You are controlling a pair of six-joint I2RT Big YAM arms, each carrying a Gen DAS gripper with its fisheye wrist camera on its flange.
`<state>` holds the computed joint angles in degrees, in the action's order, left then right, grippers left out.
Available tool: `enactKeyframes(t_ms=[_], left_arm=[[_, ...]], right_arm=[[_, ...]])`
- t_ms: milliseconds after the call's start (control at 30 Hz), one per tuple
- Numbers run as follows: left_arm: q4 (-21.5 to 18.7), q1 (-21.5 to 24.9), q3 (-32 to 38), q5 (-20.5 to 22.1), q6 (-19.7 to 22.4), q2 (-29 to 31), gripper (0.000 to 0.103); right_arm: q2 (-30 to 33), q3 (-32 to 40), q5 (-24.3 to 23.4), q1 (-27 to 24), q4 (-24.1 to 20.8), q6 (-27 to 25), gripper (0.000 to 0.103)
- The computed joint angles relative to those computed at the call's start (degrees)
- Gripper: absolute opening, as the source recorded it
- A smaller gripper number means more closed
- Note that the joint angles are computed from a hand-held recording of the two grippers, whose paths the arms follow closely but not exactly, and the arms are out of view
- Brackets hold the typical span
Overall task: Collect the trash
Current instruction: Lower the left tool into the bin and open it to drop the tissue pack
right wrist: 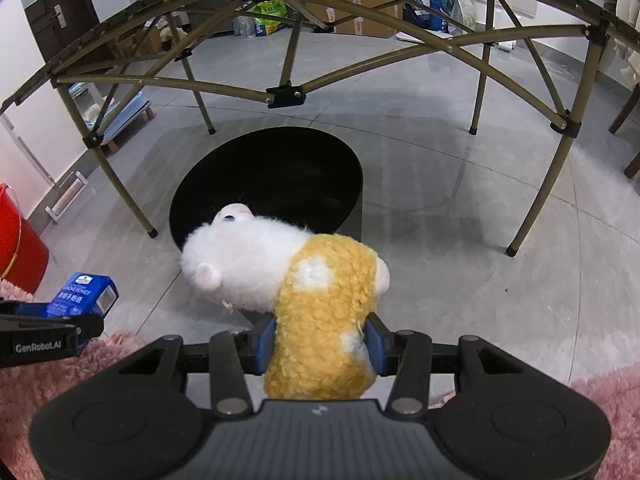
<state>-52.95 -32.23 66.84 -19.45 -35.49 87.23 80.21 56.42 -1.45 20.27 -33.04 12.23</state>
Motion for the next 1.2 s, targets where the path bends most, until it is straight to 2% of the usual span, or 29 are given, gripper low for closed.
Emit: enactKeyframes(t_ms=[367,1200], left_arm=[[0.75,0.16,2.08,0.03,2.09,1.98,0.052],[3.75,1.18,14.04,0.56,6.9,10.97,0.052]], right_arm=[[2.03,1.69,1.56,-1.56,1.7,0.99,0.045],[7.22,8.0,5.71,-5.94,5.38,1.9,0.045]])
